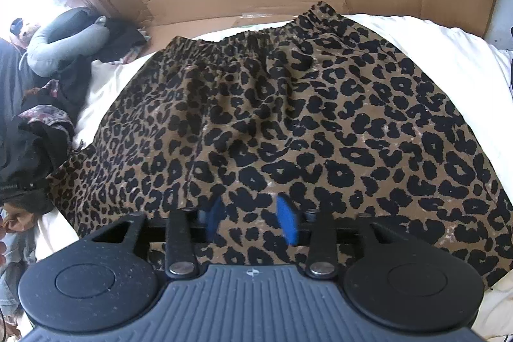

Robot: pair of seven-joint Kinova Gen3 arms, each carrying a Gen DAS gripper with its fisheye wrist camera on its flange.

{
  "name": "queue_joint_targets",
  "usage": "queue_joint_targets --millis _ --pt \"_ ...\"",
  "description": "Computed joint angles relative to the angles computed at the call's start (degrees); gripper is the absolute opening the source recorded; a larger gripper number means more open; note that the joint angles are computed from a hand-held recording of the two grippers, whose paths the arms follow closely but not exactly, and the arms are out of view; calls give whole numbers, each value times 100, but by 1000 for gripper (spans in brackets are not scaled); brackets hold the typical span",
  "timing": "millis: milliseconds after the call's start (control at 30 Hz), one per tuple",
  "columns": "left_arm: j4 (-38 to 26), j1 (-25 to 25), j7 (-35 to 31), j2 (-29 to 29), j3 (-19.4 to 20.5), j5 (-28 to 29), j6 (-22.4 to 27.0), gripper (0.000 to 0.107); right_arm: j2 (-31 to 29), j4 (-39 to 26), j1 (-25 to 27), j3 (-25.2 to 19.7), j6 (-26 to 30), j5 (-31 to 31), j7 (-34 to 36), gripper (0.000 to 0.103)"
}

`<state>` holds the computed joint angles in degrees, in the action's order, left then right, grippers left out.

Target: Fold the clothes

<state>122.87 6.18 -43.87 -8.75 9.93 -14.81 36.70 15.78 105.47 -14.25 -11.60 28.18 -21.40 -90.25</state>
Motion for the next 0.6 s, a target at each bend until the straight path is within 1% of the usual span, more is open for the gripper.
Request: queue_joint_targets --millis 33,133,200,233,267,300,400,433,533,600 --pt "-107 21 26 22 46 -1 67 3 -10 31 60 -60 -20 -97 75 54" --pt "-425 155 -3 265 123 10 82 3 -88 171 245 -257 -167 -440 440 55" --pt "-672 263 -229 350 45 153 187 3 -152 276 365 -388 -283 -713 752 59" --pt "-760 309 -360 377 -4 276 205 3 -188 333 407 -442 -354 -845 903 64" --pt "-850 342 -529 402 -54 429 219 3 -224 391 419 -462 -427 -966 1022 67" --pt "-930 409 -708 422 -140 590 213 3 -258 440 422 -484 -495 -1030 1070 67" --pt "-1022 446 -913 466 -126 773 121 3 -326 497 192 -294 -584 -915 851 68" --pt "-1059 462 -970 494 -138 863 103 3 -332 504 193 -302 -594 -943 855 68" --pt "-1139 503 -1170 504 -177 1153 133 3 -375 559 311 -476 -709 -1200 1162 68" --pt "-1179 530 -1319 492 -189 1329 136 3 -389 562 435 -622 -722 -1492 1453 68"
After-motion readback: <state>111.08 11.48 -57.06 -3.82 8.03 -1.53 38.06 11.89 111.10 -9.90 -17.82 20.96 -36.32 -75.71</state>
